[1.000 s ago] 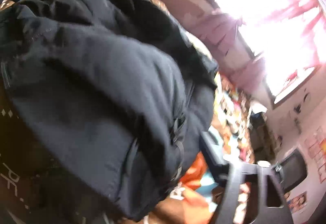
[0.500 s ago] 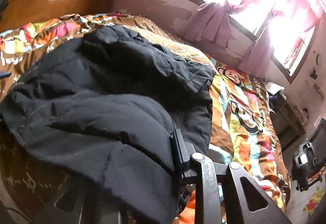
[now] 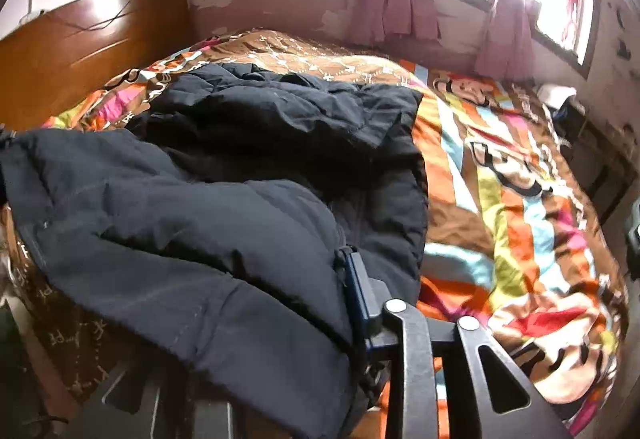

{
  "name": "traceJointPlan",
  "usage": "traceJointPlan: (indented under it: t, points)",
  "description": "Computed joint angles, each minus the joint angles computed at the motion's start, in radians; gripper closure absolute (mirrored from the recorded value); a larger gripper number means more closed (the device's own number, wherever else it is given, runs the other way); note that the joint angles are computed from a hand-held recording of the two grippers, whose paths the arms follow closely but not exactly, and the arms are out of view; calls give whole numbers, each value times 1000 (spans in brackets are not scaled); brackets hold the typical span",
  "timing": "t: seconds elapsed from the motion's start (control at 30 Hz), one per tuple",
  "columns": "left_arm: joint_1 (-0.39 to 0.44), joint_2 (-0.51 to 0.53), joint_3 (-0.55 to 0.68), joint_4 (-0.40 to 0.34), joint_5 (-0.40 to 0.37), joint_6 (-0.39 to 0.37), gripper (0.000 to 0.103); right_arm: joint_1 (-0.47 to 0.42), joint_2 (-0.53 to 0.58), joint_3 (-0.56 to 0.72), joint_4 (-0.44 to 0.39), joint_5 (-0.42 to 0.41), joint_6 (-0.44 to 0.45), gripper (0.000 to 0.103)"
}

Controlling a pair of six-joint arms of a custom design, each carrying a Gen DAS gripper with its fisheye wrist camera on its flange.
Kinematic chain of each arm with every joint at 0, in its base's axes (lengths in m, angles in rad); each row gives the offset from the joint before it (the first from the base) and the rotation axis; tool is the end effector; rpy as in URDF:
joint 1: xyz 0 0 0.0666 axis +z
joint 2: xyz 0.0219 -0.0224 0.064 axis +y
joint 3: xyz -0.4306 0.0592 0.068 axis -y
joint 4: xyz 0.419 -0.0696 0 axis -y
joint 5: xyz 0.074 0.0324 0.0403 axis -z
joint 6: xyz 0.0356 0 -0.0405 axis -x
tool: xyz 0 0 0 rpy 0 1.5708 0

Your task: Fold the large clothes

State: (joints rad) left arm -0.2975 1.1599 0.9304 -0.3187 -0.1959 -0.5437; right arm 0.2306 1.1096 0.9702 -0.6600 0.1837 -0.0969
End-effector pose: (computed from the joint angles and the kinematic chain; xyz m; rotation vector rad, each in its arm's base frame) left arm 0.3969 -0.1149 0.4003 0.7604 1.9869 0.3535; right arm 0.3734 0.0806 0.4100 -0.0694 2.3528 -0.0581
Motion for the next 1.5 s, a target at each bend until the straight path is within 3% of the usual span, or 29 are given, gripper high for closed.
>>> traceJointPlan:
  t: [0.03,0.1,0.2,0.3,0.37,0.67,0.77,0.87,0.93,0.97,1.1,1.2,1.37,1.5]
  points:
    - [-3,12,23,-13,3,9,87,-3,-5,-8,-2,-14,-7,65]
    - [-15,31,65,-37,4,28,88,-7,-23,-29,4,-51,-14,43]
    - [-30,55,108,-57,-6,47,88,-1,-52,-62,20,-96,-3,34]
    - [-36,76,146,-86,-4,75,88,30,-83,-102,59,-130,15,16]
    - [-39,87,166,-103,-1,93,88,69,-84,-118,67,-115,39,15]
    - [-40,127,227,-144,7,148,88,247,-15,-169,133,121,79,13]
    - [-37,135,242,-159,16,173,89,318,26,-181,163,352,122,12]
    - [-31,138,252,-171,27,196,89,354,68,-194,202,535,156,16]
    - [-26,132,247,-169,33,204,89,366,86,-205,235,623,182,35]
    - [-25,129,242,-164,35,204,89,364,96,-206,241,654,186,53]
    - [-18,96,189,-113,36,195,89,339,79,-215,269,701,161,81]
    - [-4,53,122,-55,42,195,89,329,34,-234,322,716,158,92]
    - [23,-64,-22,64,47,210,96,337,-41,-251,454,751,223,96]
    - [57,-134,-56,41,95,252,97,358,-92,-244,520,777,278,97]
